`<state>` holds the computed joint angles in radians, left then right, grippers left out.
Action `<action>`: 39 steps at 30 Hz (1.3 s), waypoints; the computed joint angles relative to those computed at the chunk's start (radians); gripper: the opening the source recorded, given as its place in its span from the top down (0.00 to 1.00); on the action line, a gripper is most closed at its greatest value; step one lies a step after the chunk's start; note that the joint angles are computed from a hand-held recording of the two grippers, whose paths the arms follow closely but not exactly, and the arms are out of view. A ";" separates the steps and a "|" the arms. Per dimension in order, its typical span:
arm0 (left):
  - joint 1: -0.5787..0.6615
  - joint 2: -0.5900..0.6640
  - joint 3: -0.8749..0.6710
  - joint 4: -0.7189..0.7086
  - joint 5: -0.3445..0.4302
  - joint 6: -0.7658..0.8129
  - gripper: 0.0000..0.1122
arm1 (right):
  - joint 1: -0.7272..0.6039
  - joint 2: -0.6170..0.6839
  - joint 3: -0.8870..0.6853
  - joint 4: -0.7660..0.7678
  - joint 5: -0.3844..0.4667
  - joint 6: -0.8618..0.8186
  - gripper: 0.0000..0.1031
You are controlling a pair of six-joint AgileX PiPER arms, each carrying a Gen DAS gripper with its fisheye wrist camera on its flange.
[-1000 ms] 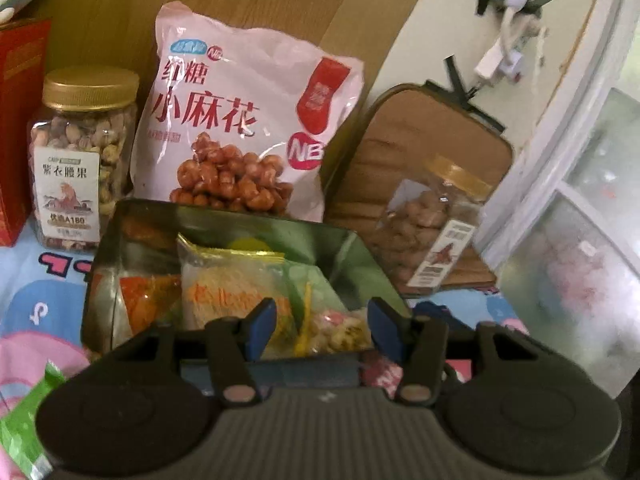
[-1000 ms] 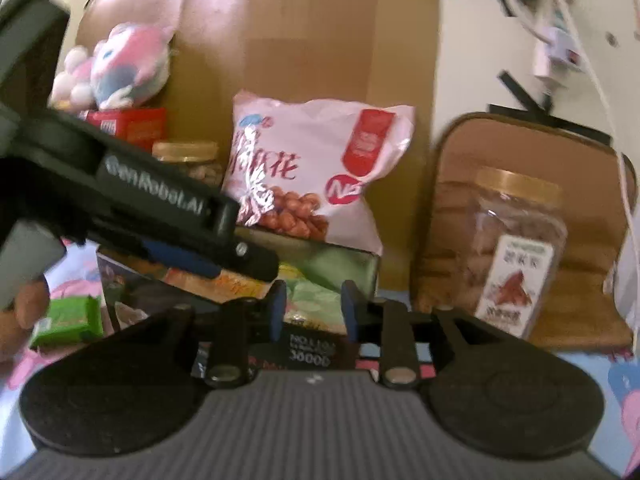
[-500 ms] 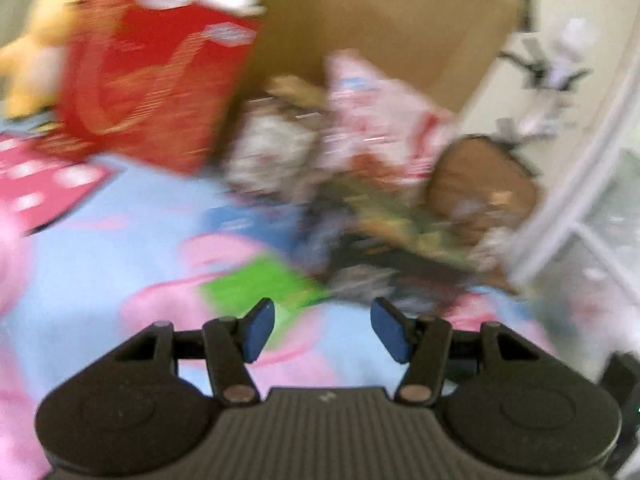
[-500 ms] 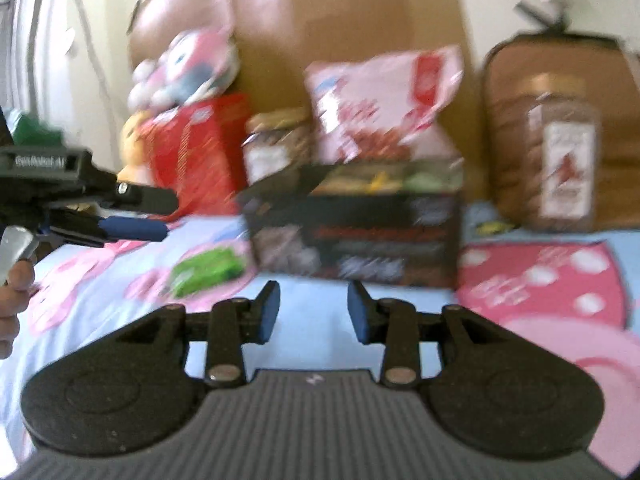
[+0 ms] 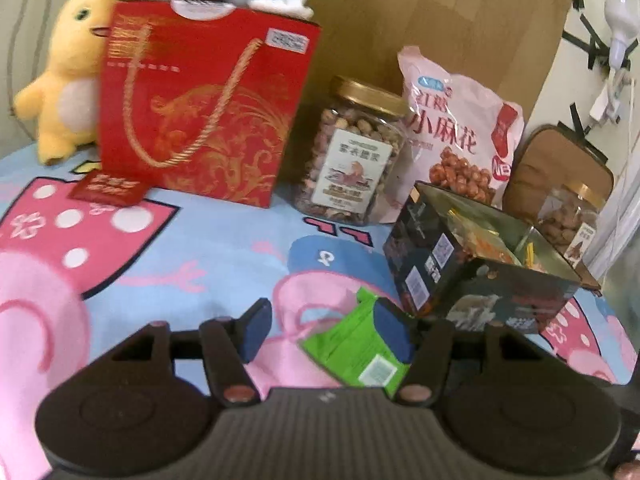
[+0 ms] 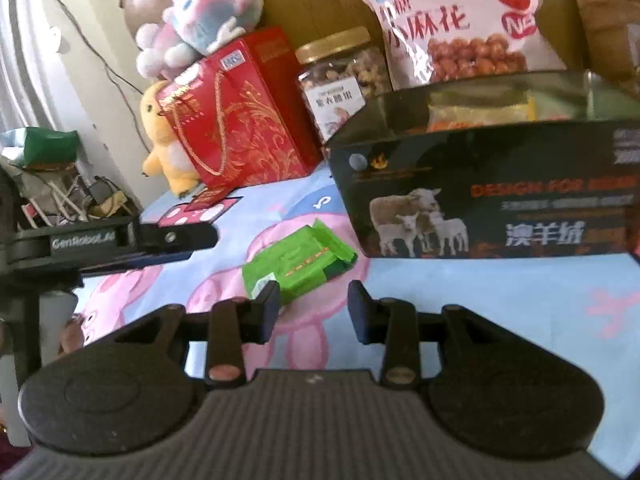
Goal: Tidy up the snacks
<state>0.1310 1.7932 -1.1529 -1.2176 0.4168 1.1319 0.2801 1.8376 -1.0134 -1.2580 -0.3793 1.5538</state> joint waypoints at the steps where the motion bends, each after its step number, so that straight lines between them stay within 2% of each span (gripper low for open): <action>1: -0.001 0.012 -0.011 0.007 0.011 -0.004 0.49 | 0.007 0.010 -0.013 -0.013 0.011 0.015 0.61; 6: -0.003 0.064 -0.049 0.027 0.062 -0.024 0.49 | 0.013 0.038 -0.046 -0.052 0.024 0.063 0.61; 11: -0.018 0.071 -0.043 0.028 0.039 -0.012 0.49 | 0.007 0.053 -0.060 -0.047 0.015 0.070 0.60; 18: -0.012 0.079 -0.055 0.053 0.060 -0.056 0.51 | 0.000 0.070 -0.084 -0.078 -0.005 0.119 0.60; 22: -0.012 0.077 -0.056 0.064 0.081 -0.081 0.55 | -0.011 0.079 -0.093 -0.103 -0.034 0.149 0.60; 23: -0.010 0.072 -0.050 0.062 0.091 -0.086 0.59 | -0.015 0.078 -0.091 -0.113 -0.046 0.155 0.60; 26: 0.019 0.059 -0.031 0.034 0.173 -0.101 0.61 | -0.016 0.063 -0.077 -0.144 -0.055 0.170 0.64; 28: 0.061 0.079 -0.031 -0.020 0.337 -0.087 0.62 | -0.020 0.041 -0.046 -0.152 -0.071 0.166 0.65; 29: 0.062 0.073 -0.009 -0.039 0.380 -0.081 0.63 | -0.019 0.022 -0.019 -0.137 -0.074 0.145 0.65; 30: 0.056 0.051 0.022 -0.046 0.384 -0.063 0.63 | -0.019 0.005 0.005 -0.131 -0.082 0.127 0.65; 32: 0.013 -0.014 0.112 -0.074 0.323 0.004 0.63 | -0.001 -0.053 0.079 -0.061 -0.051 0.020 0.65; 34: 0.007 -0.036 0.149 -0.083 0.349 0.024 0.63 | 0.017 -0.116 0.160 0.033 -0.011 -0.105 0.65; 36: 0.016 -0.050 0.156 -0.084 0.376 0.034 0.63 | 0.011 -0.161 0.223 0.108 -0.014 -0.202 0.65; 39: 0.012 -0.112 0.174 -0.106 0.267 0.056 0.57 | -0.014 -0.215 0.289 0.169 -0.029 -0.271 0.64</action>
